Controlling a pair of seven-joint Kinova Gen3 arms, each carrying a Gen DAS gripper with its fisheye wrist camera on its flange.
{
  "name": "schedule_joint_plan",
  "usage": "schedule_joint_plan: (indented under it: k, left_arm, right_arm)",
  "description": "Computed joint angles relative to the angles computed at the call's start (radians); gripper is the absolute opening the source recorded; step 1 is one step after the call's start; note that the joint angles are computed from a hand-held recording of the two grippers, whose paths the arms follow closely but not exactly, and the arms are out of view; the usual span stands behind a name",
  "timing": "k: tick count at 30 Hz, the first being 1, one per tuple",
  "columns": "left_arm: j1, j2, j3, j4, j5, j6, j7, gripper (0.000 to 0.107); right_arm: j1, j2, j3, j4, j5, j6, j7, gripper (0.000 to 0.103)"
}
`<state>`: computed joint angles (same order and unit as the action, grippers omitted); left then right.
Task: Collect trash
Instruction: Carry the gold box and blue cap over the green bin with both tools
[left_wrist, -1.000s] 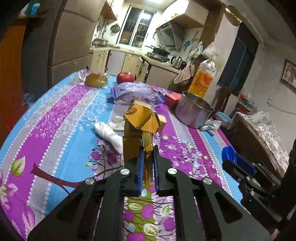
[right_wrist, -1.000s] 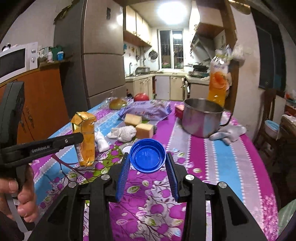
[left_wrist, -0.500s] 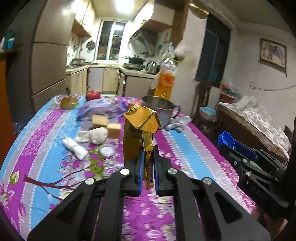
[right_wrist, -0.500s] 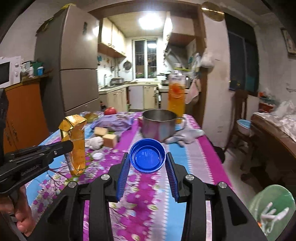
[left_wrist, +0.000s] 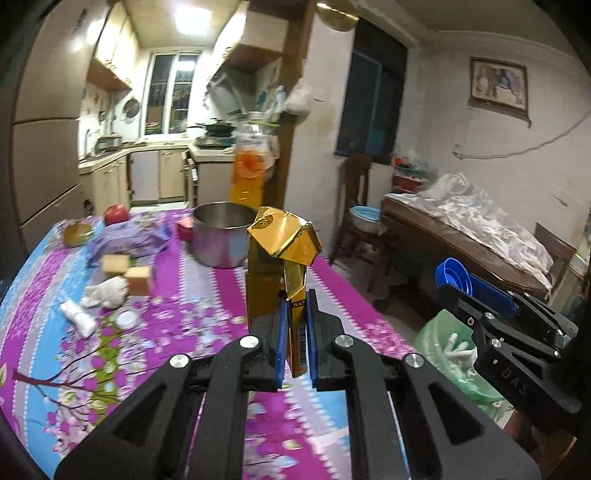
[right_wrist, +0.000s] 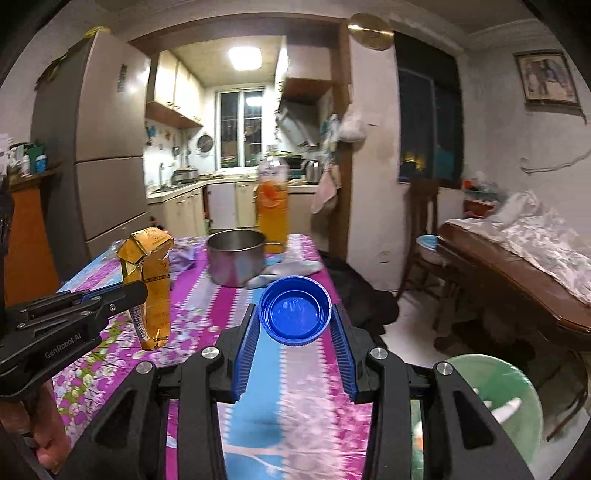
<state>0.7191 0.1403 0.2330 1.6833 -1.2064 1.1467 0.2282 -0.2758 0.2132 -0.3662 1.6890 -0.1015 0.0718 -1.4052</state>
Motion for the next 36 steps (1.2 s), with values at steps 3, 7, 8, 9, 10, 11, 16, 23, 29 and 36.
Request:
schedule_joint_plan:
  k: [3, 7, 8, 9, 10, 11, 16, 23, 29, 36]
  left_arm:
    - [0.007, 0.033, 0.0, -0.044, -0.008, -0.027, -0.031, 0.008]
    - [0.019, 0.079, -0.024, -0.104, -0.004, -0.097, -0.081, 0.008]
    - [0.022, 0.089, -0.032, -0.117, 0.001, -0.116, -0.094, 0.008]
    - [0.027, 0.108, -0.038, -0.14, 0.006, -0.134, -0.11, 0.008]
    - [0.032, 0.12, -0.047, -0.157, 0.013, -0.15, -0.125, 0.008]
    - [0.037, 0.136, -0.055, -0.179, 0.022, -0.17, -0.144, 0.008]
    - [0.056, 0.2, -0.092, -0.271, 0.072, -0.241, -0.235, 0.008]
    - [0.065, 0.292, -0.125, -0.406, 0.185, -0.32, -0.386, 0.008]
    - [0.06, 0.36, -0.141, -0.507, 0.302, -0.35, -0.519, 0.008]
    - [0.001, 0.464, -0.106, -0.675, 0.514, -0.313, -0.742, 0.008]
  right_arm:
    - [0.077, -0.021, -0.03, 0.018, -0.017, 0.001, 0.016, 0.04]
    - [0.181, -0.041, -0.063, 0.033, -0.051, 0.015, 0.054, 0.04]
    - [0.21, -0.04, -0.072, 0.031, -0.064, 0.02, 0.071, 0.04]
    - [0.225, -0.042, -0.076, 0.032, -0.077, 0.023, 0.084, 0.04]
    - [0.259, -0.044, -0.09, 0.034, -0.096, 0.029, 0.108, 0.04]
    - [0.276, -0.043, -0.09, 0.033, -0.111, 0.032, 0.125, 0.04]
    - [0.349, -0.047, -0.076, 0.037, -0.191, 0.059, 0.211, 0.04]
    - [0.391, -0.024, -0.004, 0.006, -0.287, 0.112, 0.311, 0.04]
    - [0.367, 0.009, 0.096, -0.025, -0.304, 0.174, 0.33, 0.04]
    - [0.304, 0.111, 0.212, -0.163, -0.24, 0.35, 0.259, 0.04]
